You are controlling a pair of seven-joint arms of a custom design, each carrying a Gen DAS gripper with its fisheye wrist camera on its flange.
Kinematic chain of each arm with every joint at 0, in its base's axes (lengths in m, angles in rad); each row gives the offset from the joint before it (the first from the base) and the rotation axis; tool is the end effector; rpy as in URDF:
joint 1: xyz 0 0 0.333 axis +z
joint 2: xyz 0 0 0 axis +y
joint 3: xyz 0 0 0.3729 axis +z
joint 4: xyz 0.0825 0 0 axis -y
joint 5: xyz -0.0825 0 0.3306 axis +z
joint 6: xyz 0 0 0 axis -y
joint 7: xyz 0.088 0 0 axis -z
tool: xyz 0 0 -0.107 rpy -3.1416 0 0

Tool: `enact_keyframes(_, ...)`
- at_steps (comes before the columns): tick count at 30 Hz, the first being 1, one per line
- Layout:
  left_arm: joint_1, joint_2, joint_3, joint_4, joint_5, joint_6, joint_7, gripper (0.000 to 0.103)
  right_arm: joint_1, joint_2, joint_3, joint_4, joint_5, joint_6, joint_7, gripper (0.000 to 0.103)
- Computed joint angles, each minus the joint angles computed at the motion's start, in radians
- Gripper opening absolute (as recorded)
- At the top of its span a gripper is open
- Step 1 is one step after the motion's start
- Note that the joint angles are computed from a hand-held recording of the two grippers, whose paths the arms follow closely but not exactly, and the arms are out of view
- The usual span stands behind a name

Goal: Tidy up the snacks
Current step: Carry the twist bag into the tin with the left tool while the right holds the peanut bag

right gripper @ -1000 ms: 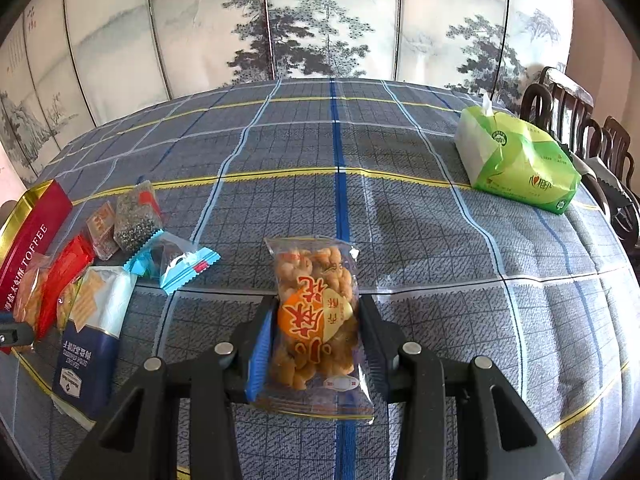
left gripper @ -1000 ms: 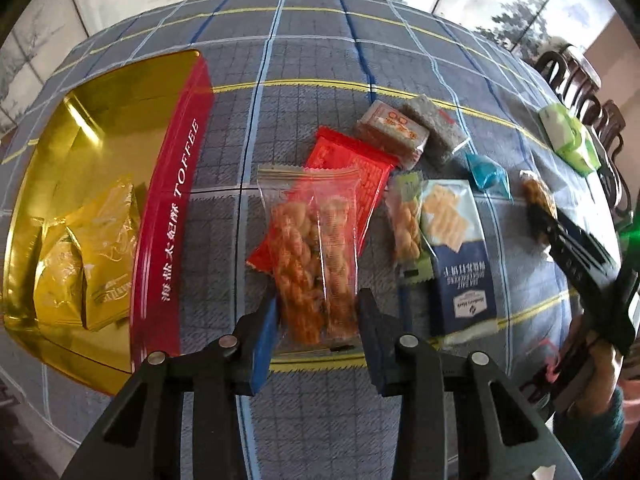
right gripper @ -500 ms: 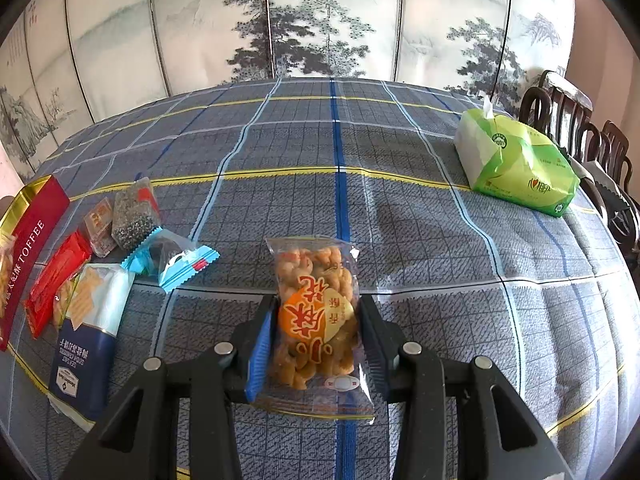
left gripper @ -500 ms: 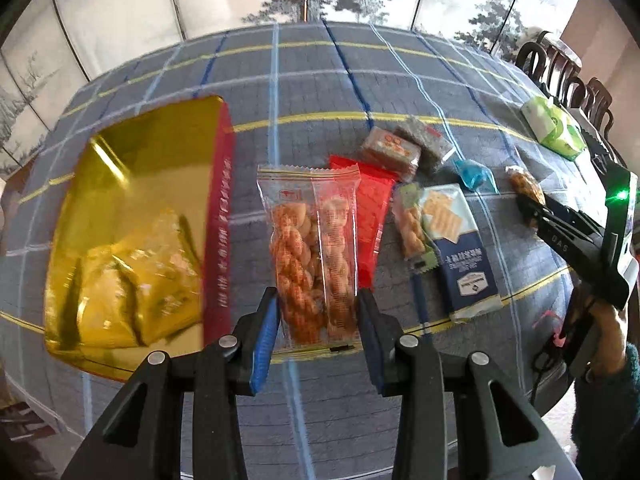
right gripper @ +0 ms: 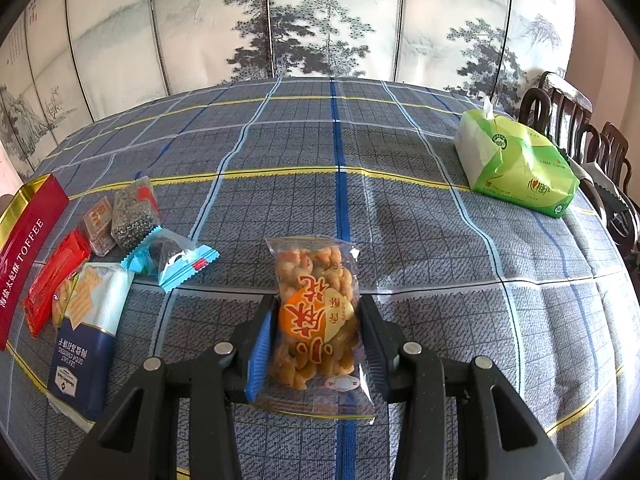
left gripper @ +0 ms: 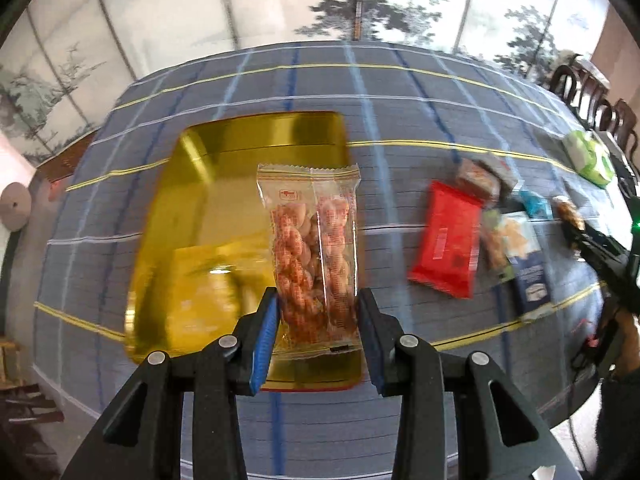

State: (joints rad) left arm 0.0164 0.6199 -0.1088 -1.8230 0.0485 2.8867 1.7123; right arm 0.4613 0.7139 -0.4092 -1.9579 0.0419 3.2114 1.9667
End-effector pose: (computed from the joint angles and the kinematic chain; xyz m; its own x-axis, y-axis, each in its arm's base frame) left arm 0.6830 -0.0524 0.3317 -0.2345 -0.9717 -0.0296 -0.8729 0.2239 -0.4334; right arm 0.6582 0.0792 0.2875 -0.2172 -0.9760 0.0132 -0.7883 0.1675 -0.5920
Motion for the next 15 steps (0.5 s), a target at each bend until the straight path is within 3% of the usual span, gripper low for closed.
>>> enact_keyframes(9,-0.007,0.038,0.085,0.044,0.052,-0.042,-0.046,0.035,0.003,0.0,-0.004,0.001,-0.001,-0.003,-0.001,0.043)
enact_keyframes(15,-0.004,0.069,0.105,0.072,0.081,-0.07,-0.075,0.035,0.001,0.0,-0.003,0.001,-0.001,-0.003,-0.001,0.043)
